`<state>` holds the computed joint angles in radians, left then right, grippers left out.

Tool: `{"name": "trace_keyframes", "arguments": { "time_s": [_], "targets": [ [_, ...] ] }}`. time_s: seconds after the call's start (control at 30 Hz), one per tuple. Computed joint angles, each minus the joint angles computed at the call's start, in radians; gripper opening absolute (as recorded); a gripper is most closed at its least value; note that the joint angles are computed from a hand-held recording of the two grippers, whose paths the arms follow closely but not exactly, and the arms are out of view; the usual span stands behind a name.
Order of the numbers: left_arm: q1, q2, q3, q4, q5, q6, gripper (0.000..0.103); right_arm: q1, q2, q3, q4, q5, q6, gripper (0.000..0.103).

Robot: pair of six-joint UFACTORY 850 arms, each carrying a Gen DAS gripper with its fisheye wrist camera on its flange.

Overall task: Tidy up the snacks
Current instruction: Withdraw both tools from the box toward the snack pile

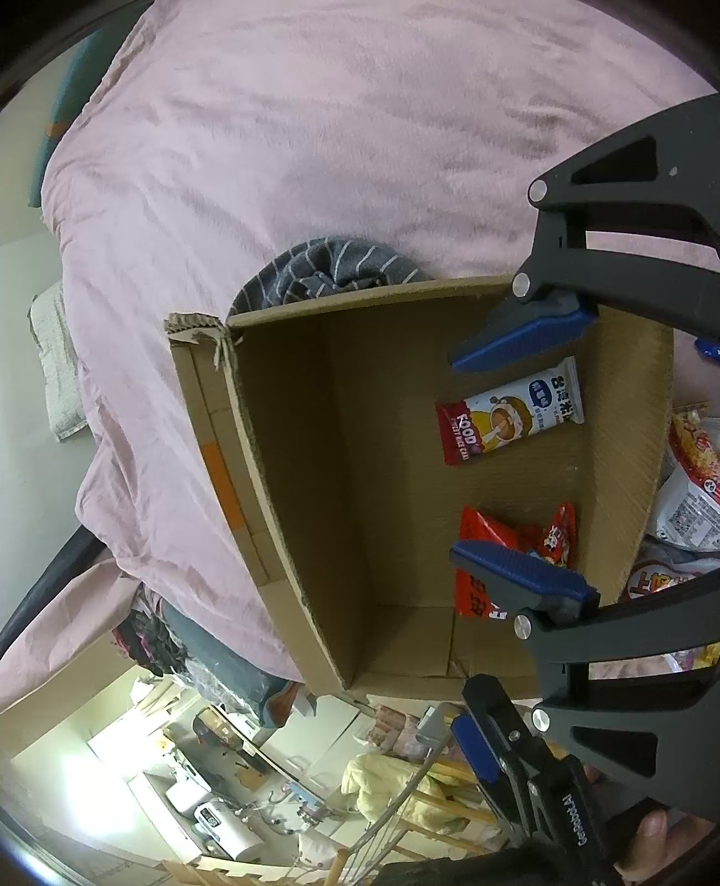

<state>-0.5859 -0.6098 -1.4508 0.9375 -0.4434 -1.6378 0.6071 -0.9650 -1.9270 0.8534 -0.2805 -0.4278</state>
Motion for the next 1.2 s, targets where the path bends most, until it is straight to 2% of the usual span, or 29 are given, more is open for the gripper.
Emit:
{"name": "trace_keyframes", "arguments": {
  "time_s": [0.1,0.17,0.23,0.3,0.37,0.47,0.67,0.93,1.13,1.2],
  "targets": [
    [-0.007,0.032,0.037,0.079,-0.006,-0.094,0.090,0.002,0.024,0.032,0.070,0.014,-0.070,0.072],
    [-0.010,0.052,0.059,0.108,-0.017,-0.132,0.090,0.006,0.049,0.068,0.141,0.038,-0.140,0.083],
    [-0.019,0.072,0.078,0.151,-0.046,-0.182,0.090,0.011,0.075,0.105,0.217,0.058,-0.225,0.088],
    [-0.027,0.091,0.096,0.180,-0.069,-0.211,0.094,0.015,0.102,0.139,0.300,0.066,-0.318,0.089],
    [-0.032,0.115,0.121,0.207,-0.068,-0.248,0.103,0.019,0.130,0.175,0.395,0.072,-0.420,0.090],
    [-0.040,0.144,0.153,0.198,-0.066,-0.262,0.103,0.025,0.175,0.239,0.586,0.091,-0.623,0.093],
    [-0.062,0.176,0.197,0.114,-0.081,-0.196,0.103,0.033,0.236,0.336,0.785,0.093,-0.808,0.094],
    [-0.076,0.225,0.279,0.005,-0.042,-0.193,0.103,0.046,0.284,0.418,0.742,0.105,-0.729,0.094],
    [-0.086,0.224,0.305,-0.067,-0.036,-0.171,0.103,0.054,0.294,0.443,0.532,0.115,-0.531,0.094],
    [-0.083,0.220,0.309,-0.091,-0.031,-0.162,0.103,0.054,0.289,0.441,0.404,0.103,-0.431,0.094]
  ]
}}
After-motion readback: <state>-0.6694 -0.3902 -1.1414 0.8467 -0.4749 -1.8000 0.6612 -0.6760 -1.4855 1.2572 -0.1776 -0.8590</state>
